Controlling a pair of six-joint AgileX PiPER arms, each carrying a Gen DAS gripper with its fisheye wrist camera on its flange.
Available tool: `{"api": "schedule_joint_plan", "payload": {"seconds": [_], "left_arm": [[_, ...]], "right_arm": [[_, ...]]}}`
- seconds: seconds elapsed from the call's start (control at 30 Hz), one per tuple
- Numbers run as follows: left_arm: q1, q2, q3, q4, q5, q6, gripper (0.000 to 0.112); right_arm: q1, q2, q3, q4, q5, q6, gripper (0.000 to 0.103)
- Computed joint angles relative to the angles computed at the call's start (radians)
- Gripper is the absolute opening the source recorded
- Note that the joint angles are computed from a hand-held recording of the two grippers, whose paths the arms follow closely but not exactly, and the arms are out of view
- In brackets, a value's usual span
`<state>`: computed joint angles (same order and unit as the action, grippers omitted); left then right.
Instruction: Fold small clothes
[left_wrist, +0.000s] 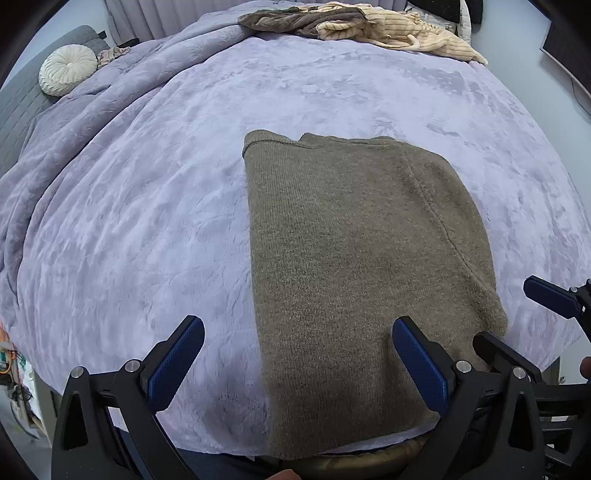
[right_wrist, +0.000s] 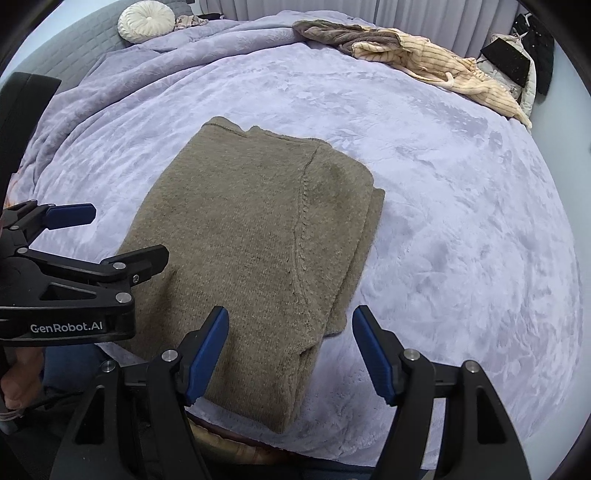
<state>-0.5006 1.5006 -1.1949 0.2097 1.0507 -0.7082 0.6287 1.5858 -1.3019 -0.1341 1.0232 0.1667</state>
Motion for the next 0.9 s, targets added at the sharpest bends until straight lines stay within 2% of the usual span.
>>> {"api": "schedule_joint_plan", "payload": {"seconds": [0.9], "left_arm": [[0.035, 0.015, -0.003, -0.033, -0.016, 0.039, 0.102]], "right_arm": [[-0.011, 0.026, -0.017, 0.005, -0.001, -0.017, 0.073]]}}
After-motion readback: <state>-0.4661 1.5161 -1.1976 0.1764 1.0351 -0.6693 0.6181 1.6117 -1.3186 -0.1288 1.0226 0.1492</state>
